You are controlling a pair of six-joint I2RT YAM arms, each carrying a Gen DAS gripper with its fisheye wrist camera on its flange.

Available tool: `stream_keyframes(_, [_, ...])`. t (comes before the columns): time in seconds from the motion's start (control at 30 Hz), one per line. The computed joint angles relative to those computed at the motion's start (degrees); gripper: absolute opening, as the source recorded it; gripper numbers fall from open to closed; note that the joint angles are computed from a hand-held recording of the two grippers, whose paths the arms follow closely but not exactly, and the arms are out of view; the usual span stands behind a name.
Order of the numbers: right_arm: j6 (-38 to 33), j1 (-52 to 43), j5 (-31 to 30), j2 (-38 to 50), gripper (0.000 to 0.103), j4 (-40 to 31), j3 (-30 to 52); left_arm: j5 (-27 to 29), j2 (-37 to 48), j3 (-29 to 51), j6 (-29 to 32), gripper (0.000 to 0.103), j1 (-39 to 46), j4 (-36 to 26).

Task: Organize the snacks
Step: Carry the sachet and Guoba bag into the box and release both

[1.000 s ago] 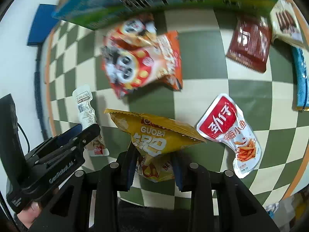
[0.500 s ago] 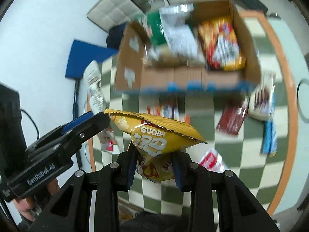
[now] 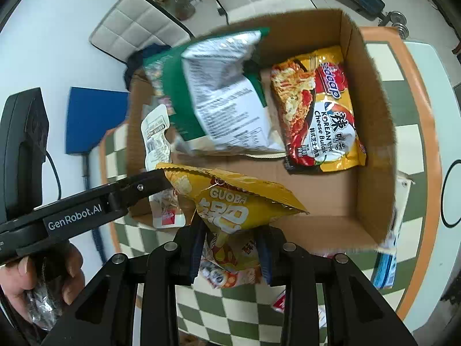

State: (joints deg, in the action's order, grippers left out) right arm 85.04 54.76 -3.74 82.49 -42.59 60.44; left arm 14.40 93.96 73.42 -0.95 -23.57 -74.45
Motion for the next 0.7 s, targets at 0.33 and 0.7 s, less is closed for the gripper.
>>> stream_keyframes(0.33, [-5.79, -5.28, -7.5, 7.95, 0.036, 7.82, -3.93, -0.5, 5.58, -1.08, 0.88, 0.05, -0.6, 1.45])
stream_keyframes(0.7, [-10.22, -5.33, -8.73, 12.22, 0.091, 0.67, 1.19, -5.53, 1.6, -2.91, 1.66, 0.087, -0.93, 1.74])
